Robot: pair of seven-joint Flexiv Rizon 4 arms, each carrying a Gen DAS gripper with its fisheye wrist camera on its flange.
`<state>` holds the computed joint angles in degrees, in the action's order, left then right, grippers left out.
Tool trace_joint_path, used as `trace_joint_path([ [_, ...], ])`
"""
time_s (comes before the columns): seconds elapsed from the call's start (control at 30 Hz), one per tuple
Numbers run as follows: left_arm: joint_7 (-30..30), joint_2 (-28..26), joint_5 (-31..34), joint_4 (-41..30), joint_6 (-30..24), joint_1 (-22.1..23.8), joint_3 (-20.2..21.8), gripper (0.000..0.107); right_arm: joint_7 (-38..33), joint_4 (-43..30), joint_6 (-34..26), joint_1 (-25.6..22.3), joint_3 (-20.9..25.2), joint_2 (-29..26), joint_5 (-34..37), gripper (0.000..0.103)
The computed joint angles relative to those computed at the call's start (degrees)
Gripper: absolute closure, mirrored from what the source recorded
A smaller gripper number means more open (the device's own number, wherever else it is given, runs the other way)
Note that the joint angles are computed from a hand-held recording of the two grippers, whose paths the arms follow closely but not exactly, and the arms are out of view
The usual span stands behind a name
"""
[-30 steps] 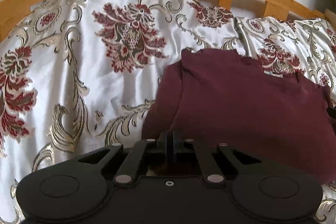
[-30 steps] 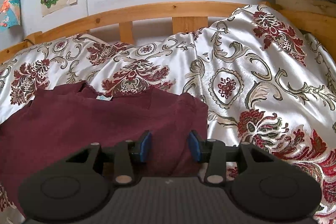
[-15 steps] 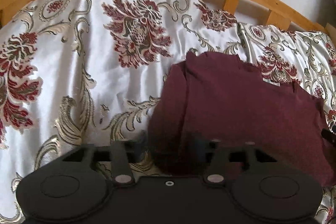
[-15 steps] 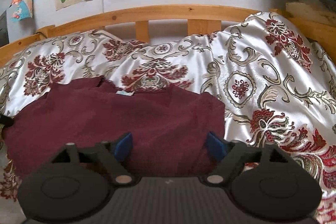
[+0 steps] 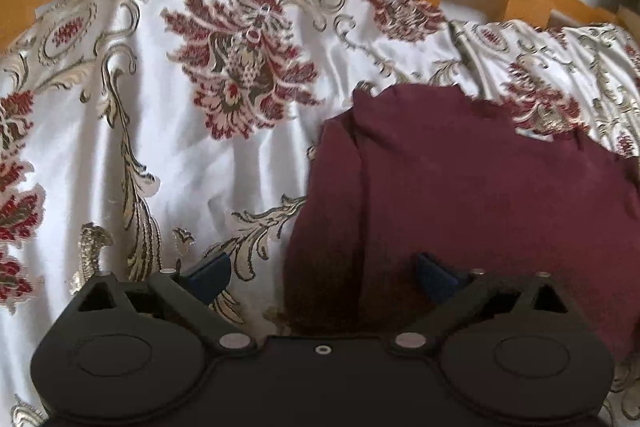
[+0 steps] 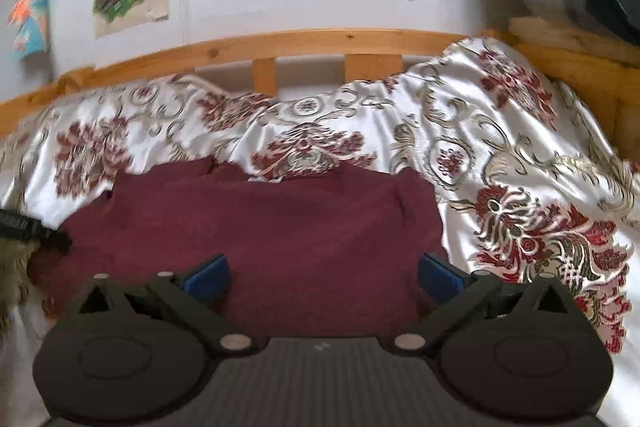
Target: Fold small clothes
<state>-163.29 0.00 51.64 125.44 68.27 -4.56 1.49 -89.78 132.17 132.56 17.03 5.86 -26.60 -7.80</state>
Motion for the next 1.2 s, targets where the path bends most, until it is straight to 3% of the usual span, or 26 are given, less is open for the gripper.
trace_joint_path([
  [0.13,0.2,-0.9,-0.7,0.4,2.0,0.7,0.9,0.005,-3.6,0.2,-0.8,3.3,-1.2,-0.4,3.0,0.000],
  [0.3,1.4,-1.0,-1.4,0.8,2.6,0.7,1.2,0.005,-4.1,0.1,0.9,3.9,-0.8,-1.3,4.3,0.000],
  [0.5,1.5,-1.3,-1.6,0.9,2.8,0.7,1.4,0.005,-3.1,-0.2,-2.9,3.8,-0.7,-1.1,4.1,0.000],
  [0.63,1.2,-1.4,-1.4,0.9,3.0,0.6,1.5,0.005,-3.6,0.0,-1.6,4.4,-0.8,-1.2,5.0,0.000],
  [0.77,0.9,-1.3,-1.3,0.8,2.7,0.5,1.5,0.005,-2.7,0.5,0.7,2.4,0.8,-1.7,1.5,0.000],
  [0.93,1.3,-1.4,-1.7,1.0,3.1,0.6,1.6,0.005,-5.2,0.0,3.1,4.4,0.3,-2.7,2.2,0.000],
  [1.07,1.7,-1.5,-1.8,1.0,3.4,0.6,1.7,0.005,-6.1,-0.3,-1.8,6.1,-0.7,-2.4,3.0,0.000],
  [1.2,2.4,-1.5,-2.3,1.4,5.3,1.0,2.1,0.005,-5.2,-0.2,-1.7,4.8,0.2,-2.8,1.9,0.000],
])
